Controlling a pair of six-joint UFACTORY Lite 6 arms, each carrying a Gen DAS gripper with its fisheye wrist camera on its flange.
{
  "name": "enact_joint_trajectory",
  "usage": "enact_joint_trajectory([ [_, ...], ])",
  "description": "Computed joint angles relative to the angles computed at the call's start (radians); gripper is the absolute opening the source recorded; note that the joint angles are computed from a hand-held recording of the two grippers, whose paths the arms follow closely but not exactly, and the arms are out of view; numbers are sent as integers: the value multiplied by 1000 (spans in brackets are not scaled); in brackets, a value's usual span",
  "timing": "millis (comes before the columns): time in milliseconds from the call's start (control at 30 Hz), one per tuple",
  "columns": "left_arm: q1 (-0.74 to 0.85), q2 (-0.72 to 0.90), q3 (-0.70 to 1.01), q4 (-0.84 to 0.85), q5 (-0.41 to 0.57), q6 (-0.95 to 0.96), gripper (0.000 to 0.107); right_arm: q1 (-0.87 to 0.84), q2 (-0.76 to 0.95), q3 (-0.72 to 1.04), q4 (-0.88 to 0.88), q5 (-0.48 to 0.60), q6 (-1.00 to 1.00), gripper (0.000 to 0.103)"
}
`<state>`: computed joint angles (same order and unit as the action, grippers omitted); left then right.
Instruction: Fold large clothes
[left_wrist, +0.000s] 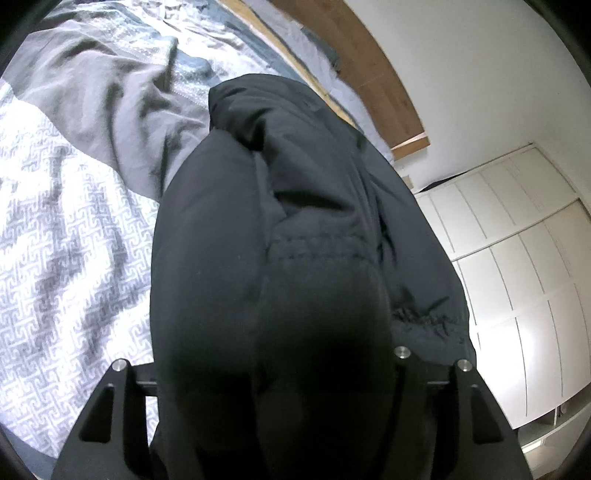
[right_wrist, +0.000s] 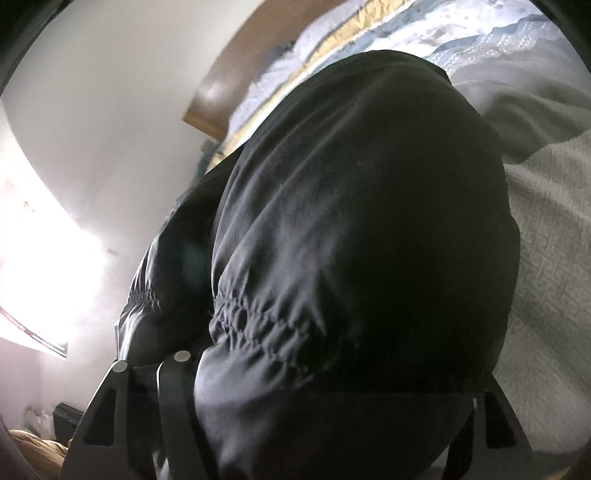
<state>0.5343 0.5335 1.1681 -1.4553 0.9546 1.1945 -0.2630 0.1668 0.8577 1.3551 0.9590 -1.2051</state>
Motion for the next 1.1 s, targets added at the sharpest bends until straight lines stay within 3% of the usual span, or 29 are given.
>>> enact_joint_trajectory([
  [167, 71, -174, -188, 23, 46, 52, 61, -48, 78, -29, 82, 30, -147, 72],
  [533, 109, -129, -259, 5, 28, 114, 82, -4, 115, -28, 155, -17, -162, 79],
  [1100, 142, -236, -368, 77, -29, 101, 88, -9, 37, -119, 209, -53, -216, 86],
])
